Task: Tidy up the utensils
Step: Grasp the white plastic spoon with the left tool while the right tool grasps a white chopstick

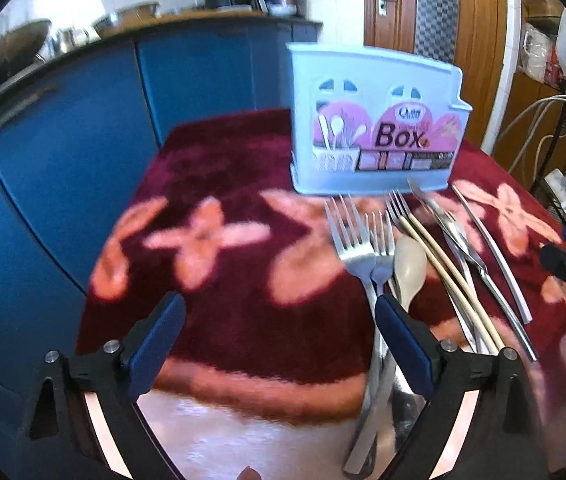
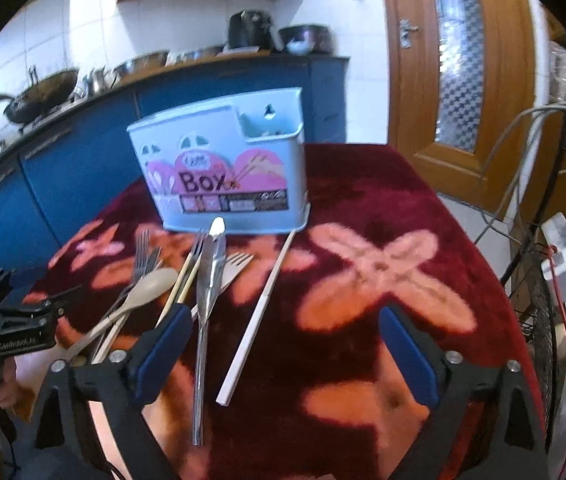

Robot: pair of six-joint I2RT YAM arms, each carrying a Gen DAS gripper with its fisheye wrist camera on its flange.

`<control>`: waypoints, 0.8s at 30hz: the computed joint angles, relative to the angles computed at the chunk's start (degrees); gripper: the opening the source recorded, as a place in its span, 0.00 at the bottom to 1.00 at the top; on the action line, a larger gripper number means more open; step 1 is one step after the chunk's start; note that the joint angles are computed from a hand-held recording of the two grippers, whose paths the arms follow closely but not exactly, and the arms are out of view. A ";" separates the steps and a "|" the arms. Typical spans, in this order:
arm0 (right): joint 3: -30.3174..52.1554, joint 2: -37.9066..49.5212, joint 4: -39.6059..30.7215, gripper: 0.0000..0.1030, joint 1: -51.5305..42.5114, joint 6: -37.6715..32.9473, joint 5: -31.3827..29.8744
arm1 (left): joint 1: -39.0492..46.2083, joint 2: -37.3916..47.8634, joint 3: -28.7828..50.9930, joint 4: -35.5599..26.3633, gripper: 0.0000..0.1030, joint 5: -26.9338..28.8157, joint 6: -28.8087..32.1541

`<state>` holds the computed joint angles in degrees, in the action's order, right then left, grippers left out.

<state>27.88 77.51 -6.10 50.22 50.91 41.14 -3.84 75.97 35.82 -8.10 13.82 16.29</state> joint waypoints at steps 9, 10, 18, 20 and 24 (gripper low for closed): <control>2.54 3.82 1.31 0.68 -6.80 -5.03 -11.25 | -3.60 2.63 2.86 -4.68 0.87 0.83 0.47; 2.64 4.19 1.53 0.66 -7.60 -5.25 -12.43 | -4.39 3.04 3.00 -4.55 0.86 0.77 0.99; 4.04 7.81 2.78 0.51 -12.08 -6.99 -18.74 | -5.67 7.16 5.91 -5.54 0.58 3.09 1.35; 4.30 8.00 2.40 0.49 -12.44 -7.40 -18.86 | -4.96 7.80 6.87 -6.73 0.56 4.22 1.22; 4.81 8.90 2.02 0.41 -13.28 -8.18 -19.27 | -4.50 6.74 5.46 -5.78 0.46 4.77 2.49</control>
